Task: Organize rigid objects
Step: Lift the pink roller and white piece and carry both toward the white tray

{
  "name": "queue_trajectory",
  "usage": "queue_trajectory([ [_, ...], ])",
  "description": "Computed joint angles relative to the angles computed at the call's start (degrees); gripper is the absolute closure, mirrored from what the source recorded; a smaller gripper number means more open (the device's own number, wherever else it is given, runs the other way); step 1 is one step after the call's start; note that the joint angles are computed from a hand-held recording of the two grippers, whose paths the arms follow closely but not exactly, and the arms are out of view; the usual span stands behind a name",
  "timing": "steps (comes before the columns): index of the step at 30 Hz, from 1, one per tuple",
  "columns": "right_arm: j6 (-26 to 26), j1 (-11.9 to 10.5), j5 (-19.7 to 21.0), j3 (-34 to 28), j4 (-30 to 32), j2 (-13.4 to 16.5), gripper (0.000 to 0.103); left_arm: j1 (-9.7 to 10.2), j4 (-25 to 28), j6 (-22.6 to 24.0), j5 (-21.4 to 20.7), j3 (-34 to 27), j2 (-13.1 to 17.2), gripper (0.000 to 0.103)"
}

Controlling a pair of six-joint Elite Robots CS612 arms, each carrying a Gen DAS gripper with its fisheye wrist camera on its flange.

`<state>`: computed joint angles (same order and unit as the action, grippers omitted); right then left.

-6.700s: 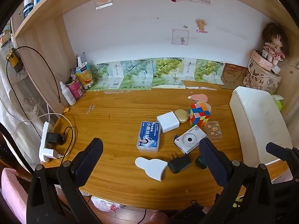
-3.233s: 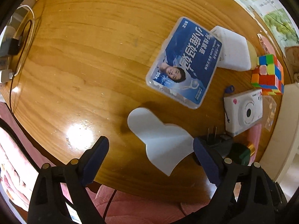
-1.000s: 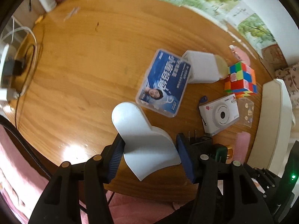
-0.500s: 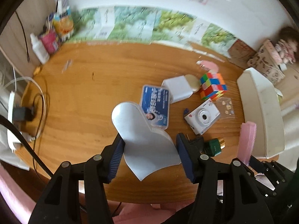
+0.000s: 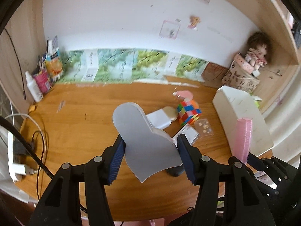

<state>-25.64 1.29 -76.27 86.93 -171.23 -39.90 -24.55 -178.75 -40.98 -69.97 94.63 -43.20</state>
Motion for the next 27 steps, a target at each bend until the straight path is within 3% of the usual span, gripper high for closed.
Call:
queue_trajectory([
  [14,4.46,-0.92,-2.06,0.13,-4.74,0.61,0.076,-0.90,-8.14,9.44,-0.97,-1.79,1.47,0.043],
  [27,4.75,-3.50,-0.61,-2.68,-3.05,1.96,0.076,-2.72,-7.18,13.25,0.37,-6.50,3.29,0.043],
])
